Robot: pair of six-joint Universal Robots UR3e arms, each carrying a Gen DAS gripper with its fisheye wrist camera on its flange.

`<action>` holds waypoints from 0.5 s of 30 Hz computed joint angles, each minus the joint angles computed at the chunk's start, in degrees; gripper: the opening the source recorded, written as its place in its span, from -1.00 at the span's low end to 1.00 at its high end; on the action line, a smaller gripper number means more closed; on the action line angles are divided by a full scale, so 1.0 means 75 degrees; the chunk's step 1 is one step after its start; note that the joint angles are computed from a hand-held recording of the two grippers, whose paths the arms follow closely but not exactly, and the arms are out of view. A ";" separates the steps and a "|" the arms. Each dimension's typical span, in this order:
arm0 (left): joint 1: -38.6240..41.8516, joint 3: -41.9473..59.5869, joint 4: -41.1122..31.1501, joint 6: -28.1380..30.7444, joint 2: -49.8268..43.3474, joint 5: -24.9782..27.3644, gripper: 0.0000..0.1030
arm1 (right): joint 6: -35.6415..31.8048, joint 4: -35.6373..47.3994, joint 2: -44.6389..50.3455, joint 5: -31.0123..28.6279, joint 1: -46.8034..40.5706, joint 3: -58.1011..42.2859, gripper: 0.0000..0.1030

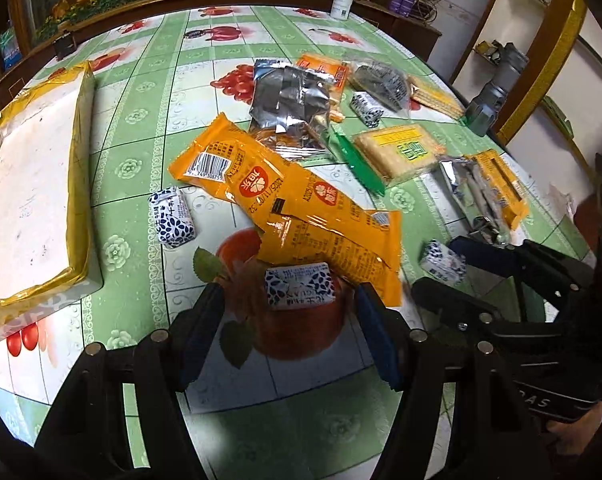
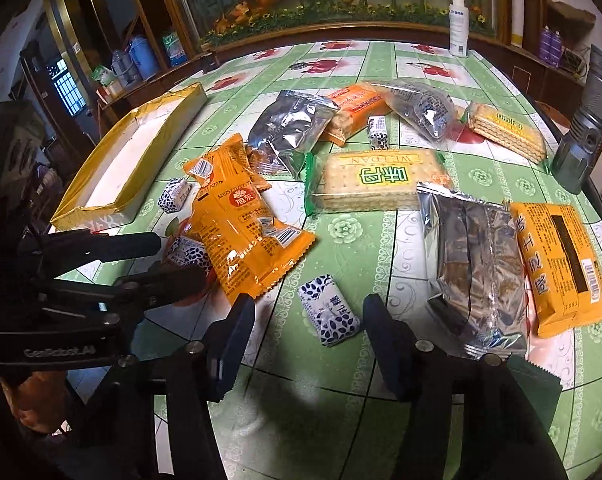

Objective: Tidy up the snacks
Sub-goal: 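Close the left tool on a white-blue candy while the right tool grasps another candy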

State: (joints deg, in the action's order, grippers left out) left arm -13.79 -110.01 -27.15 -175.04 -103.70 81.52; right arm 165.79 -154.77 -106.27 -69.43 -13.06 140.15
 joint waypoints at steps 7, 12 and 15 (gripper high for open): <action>-0.0237 -0.0157 0.0419 0.0334 -0.0040 0.0462 -0.44 | 0.0038 -0.0187 0.0353 -0.0610 0.0499 -0.0267 -0.32; -0.0015 -0.0414 0.0387 0.0385 0.0214 0.0238 -0.44 | 0.0158 -0.0409 0.0459 -0.1085 0.0850 -0.0301 -0.61; 0.0127 -0.0695 0.0432 0.0400 0.0496 0.0188 -0.44 | 0.0186 -0.0355 0.0273 -0.1037 0.0835 -0.0182 -0.61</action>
